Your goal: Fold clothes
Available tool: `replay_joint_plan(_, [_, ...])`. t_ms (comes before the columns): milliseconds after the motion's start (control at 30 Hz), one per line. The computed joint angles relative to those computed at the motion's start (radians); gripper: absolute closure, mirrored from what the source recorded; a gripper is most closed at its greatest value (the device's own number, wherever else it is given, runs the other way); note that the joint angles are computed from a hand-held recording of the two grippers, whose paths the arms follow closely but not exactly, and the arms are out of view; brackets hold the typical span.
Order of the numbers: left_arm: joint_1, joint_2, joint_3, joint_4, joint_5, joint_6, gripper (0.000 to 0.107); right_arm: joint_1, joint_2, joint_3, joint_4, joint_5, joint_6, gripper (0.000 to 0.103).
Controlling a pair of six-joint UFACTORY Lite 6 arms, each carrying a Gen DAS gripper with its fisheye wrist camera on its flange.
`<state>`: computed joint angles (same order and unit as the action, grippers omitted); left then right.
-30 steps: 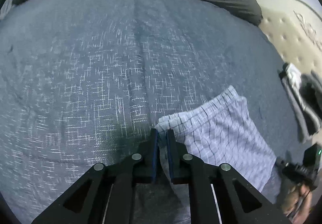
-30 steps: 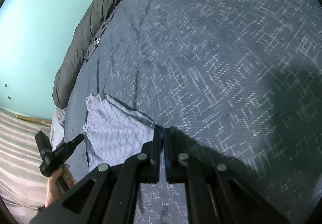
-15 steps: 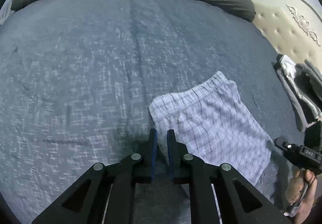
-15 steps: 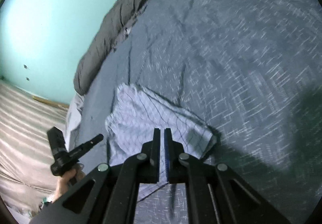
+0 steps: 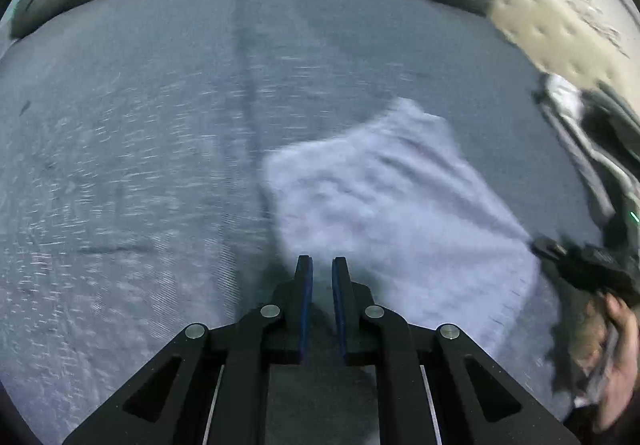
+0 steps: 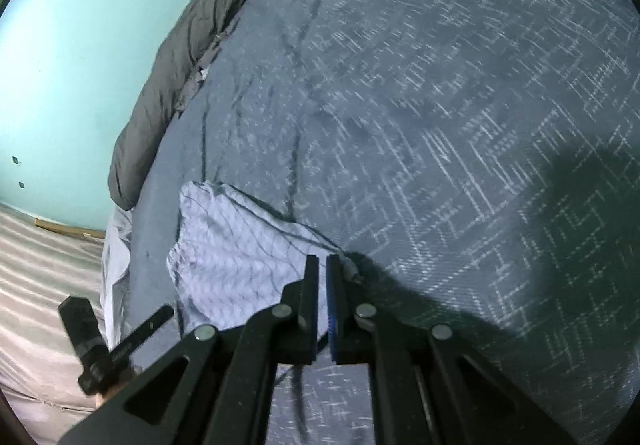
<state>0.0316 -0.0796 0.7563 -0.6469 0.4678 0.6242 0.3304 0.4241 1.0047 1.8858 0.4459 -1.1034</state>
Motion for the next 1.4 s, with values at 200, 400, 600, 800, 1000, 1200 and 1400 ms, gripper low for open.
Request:
replay_joint_plan(200, [-0.149, -0.134, -0.120, 0.038, 0.034, -0.083, 0.095, -0.007, -0.011, -0.003, 0.041, 0.012, -0.036, 0.098])
replay_joint_plan(400, [-0.217, -0.205, -0.254, 0.174, 0.024, -0.227, 0.095, -0.024, -0.019, -0.024, 0.053, 0.037, -0.043, 0.098])
replay_joint_plan(600, [-0.228, -0.366, -0.282, 0.278, 0.100, -0.363, 0.083, -0.029, -0.034, -0.044, 0.073, 0.056, -0.060, 0.098])
replay_joint_plan(800, [-0.289, -0.339, -0.317, 0.265, 0.068, -0.403, 0.077, -0.037, -0.040, -0.054, 0.086, 0.074, -0.074, 0.098])
replay_joint_plan(1000, [-0.144, -0.367, -0.256, 0.167, 0.151, -0.284, 0.076, -0.040, -0.021, -0.056, 0.116, 0.107, -0.117, 0.098])
replay_joint_plan(1200, [0.071, -0.181, -0.124, 0.045, 0.157, -0.087, 0.068, -0.030, -0.004, -0.007, 0.133, 0.137, -0.161, 0.098])
replay_joint_plan(1400, [0.159, 0.038, 0.003, -0.105, 0.091, 0.042, 0.068, 0.009, 0.039, 0.083, 0.065, 0.125, -0.152, 0.069])
